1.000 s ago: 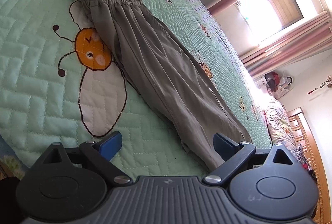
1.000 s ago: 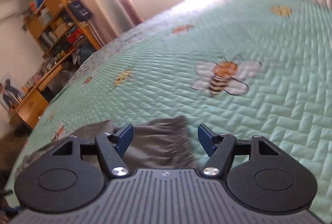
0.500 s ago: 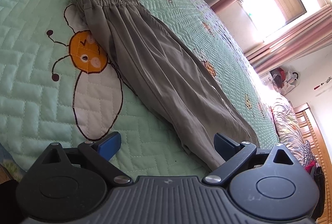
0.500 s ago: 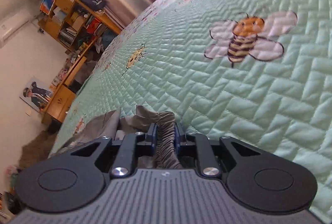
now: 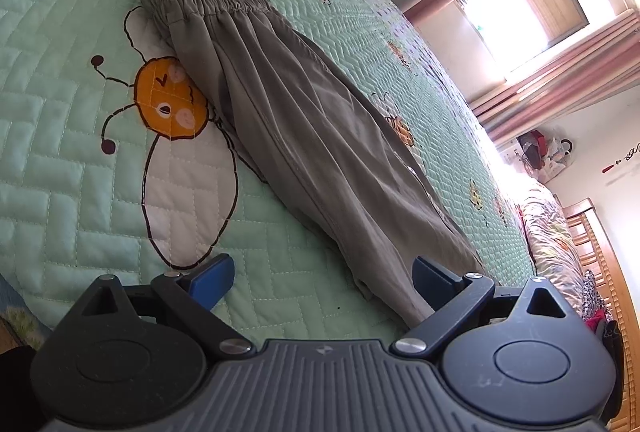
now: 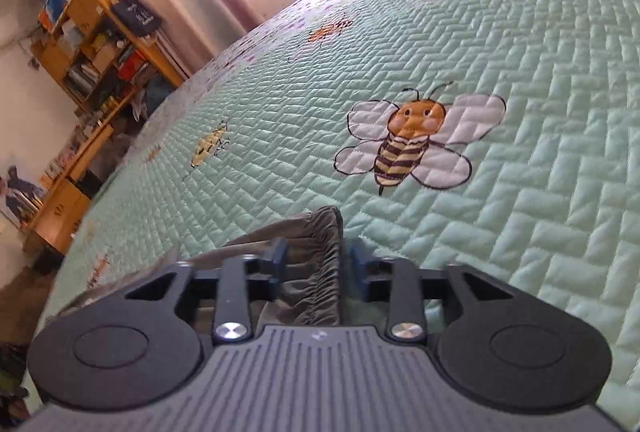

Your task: Fold clothes

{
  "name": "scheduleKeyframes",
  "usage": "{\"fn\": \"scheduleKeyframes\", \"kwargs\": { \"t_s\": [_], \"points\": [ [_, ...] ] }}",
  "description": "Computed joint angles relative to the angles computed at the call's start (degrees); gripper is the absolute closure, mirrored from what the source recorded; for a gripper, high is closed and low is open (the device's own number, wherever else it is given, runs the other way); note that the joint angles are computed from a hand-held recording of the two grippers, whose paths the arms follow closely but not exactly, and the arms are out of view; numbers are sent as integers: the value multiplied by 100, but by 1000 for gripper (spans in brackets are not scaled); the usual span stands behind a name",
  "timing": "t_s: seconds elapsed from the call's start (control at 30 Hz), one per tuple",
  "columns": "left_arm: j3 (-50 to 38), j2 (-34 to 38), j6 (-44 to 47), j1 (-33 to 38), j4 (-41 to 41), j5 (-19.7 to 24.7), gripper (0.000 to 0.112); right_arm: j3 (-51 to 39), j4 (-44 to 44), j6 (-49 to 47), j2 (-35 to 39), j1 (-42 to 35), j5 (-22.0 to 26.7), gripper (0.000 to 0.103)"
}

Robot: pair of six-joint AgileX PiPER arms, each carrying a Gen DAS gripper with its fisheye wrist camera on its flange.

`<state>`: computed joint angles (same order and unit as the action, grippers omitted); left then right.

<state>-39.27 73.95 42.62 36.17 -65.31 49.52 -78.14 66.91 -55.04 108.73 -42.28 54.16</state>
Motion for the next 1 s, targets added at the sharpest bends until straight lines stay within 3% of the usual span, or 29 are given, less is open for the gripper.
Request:
{"fn": "scheduleKeyframes", "kwargs": {
  "t_s": [0.13, 0.3, 0.37, 0.57, 0.67, 0.73, 0.8, 0.83, 0.87, 0.93, 1.0],
  "points": [
    [-39, 55, -1, -45, 12, -50, 16, 230, 536, -480, 92, -297, 340, 39],
    [-28, -35, -165, -271, 109, -280, 15, -232, 374, -445, 469, -86, 322, 41],
    [-67, -38, -253, -292, 186, -278, 15, -506, 105, -129, 602, 102, 151, 94],
    [-194, 6, -402, -320, 331, -252, 15, -903, 529, -102, 673, 61, -288, 97],
    [-147, -24, -378, -417, 303, -368, 15, -1331, -276, 710, 1003, 197, -463, 86],
    [-135, -39, -342, -430, 298, -377, 14, -1085, -207, 709, 915, 105, -459, 83],
    [-134, -18, -257, -355, 246, -303, 14, -405, 535, 104, 540, -141, -489, 62],
    [-136, 0, -215, -304, 207, -255, 14, -64, 891, -195, 323, -283, -467, 46],
    [-141, 14, -198, -273, 170, -220, 14, 225, 1058, -468, 135, -434, -348, 38],
    [-82, 24, -72, -222, 51, -198, 14, 733, 1283, -903, -213, -754, -63, 37],
    [-9, -30, -36, -272, -12, -272, 14, 979, 974, -779, -373, -934, 191, 37]
  ]
}}
